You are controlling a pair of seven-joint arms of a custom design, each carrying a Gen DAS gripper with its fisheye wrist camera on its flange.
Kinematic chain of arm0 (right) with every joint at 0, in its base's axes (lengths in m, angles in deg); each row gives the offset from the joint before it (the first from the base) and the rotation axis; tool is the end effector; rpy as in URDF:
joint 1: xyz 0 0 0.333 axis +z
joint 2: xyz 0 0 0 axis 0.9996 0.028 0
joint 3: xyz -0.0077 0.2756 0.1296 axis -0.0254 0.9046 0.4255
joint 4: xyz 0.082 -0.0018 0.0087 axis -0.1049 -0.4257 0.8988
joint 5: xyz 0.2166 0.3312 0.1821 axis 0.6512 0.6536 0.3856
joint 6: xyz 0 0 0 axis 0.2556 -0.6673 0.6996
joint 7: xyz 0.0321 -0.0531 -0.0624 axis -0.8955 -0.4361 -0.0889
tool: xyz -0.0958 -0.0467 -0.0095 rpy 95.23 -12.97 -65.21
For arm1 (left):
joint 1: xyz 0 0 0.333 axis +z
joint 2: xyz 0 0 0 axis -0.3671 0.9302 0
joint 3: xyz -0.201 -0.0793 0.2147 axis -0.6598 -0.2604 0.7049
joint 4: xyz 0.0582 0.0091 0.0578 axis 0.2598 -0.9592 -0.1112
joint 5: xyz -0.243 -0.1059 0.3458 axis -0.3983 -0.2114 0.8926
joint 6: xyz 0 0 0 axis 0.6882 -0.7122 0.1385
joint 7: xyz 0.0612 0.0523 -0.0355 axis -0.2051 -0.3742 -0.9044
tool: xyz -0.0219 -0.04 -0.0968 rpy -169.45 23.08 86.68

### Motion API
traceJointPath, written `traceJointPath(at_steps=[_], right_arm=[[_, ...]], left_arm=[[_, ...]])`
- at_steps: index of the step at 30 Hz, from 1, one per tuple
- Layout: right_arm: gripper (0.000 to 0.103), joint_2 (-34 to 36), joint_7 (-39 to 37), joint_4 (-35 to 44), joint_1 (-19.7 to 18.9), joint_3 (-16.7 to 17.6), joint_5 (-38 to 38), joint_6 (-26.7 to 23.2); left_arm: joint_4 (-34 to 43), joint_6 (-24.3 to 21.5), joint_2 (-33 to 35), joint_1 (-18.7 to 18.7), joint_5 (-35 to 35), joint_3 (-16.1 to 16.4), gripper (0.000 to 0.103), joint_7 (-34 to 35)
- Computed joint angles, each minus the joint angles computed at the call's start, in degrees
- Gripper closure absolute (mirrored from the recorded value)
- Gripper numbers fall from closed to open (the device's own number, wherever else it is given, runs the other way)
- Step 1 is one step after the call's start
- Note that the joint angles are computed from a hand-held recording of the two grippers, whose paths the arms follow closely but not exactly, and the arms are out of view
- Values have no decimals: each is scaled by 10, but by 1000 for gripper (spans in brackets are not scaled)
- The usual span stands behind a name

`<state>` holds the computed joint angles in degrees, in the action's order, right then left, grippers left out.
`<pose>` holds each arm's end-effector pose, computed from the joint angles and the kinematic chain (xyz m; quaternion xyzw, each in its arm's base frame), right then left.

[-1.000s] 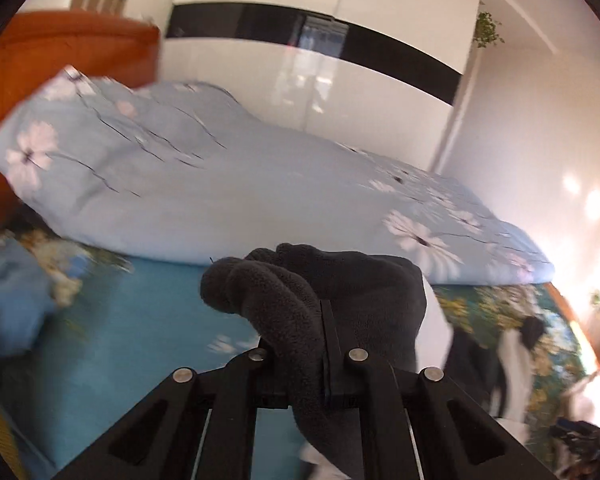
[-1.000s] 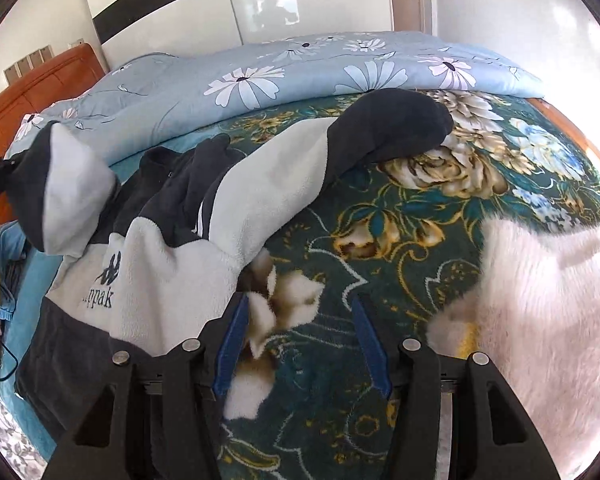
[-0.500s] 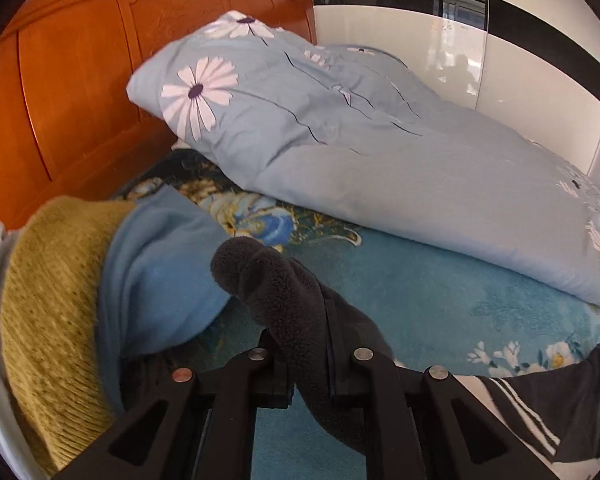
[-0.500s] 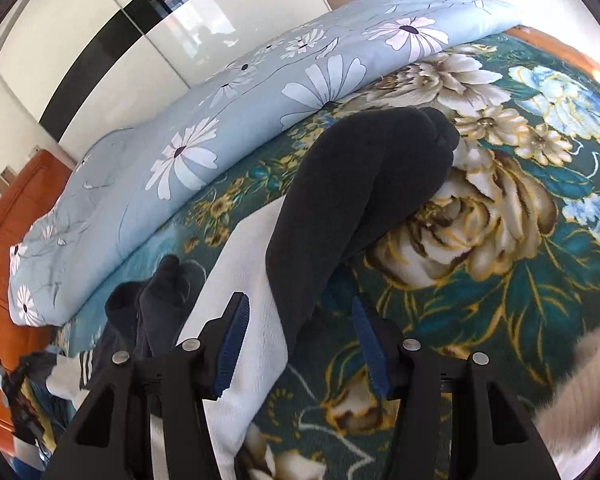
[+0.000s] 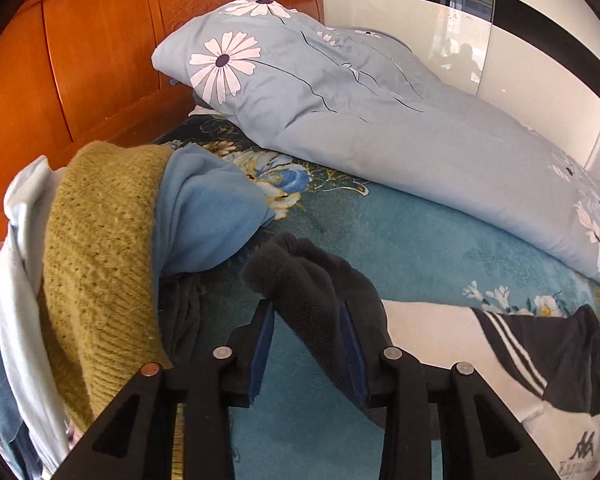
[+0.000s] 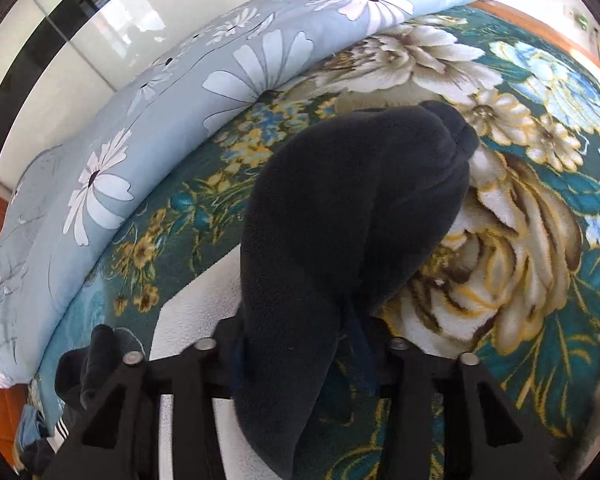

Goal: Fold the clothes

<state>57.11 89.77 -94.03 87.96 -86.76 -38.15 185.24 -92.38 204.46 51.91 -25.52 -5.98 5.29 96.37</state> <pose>0.5556 -0.0297 0.3959 -0.3030 0.9136 -0.1290 0.2385 0.6595 -0.1030 0.4633 -0.7095 0.6146 -0.2235 0.2624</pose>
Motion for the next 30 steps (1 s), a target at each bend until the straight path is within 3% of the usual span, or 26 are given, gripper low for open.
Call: traceJointPath(at_steps=[3, 8, 11, 14, 15, 20, 22, 26, 28, 29, 30], right_arm=[[95, -33, 35, -7, -14, 12, -54, 10], [95, -157, 99, -62, -79, 66, -215, 52], [95, -228, 105, -123, -99, 79, -246, 46], [95, -249, 62, -155, -71, 53, -183, -90], [95, -257, 52, -171, -58, 32, -159, -105], [93, -306, -27, -235, -24, -48, -37, -73], [91, -310, -59, -241, -11, -76, 5, -36], [81, -289, -83, -236, 6, -101, 78, 26], [86, -279, -39, -247, -28, -68, 96, 85], [95, -272, -18, -241, -54, -35, 86, 98], [95, -265, 3, -229, -84, 2, 66, 103]], left_arm=[[-11, -10, -19, -9, 97, 8, 64, -55], [-39, 37, -45, 9, 35, -12, 52, -2], [-55, 56, -55, 11, 30, -21, 52, 13], [-58, 53, -50, 7, -10, -31, 52, 50], [-58, 52, -49, 5, -24, -34, 52, 63], [-50, 41, -40, -11, -44, -40, 52, 91], [-52, 44, -41, -17, -48, -42, 52, 99], [-51, 40, -40, -26, -68, -46, 52, 120], [-50, 37, -41, -29, -80, -48, 52, 132], [-50, 36, -42, -32, -73, -48, 52, 129], [-49, 35, -43, -34, -66, -48, 52, 126]])
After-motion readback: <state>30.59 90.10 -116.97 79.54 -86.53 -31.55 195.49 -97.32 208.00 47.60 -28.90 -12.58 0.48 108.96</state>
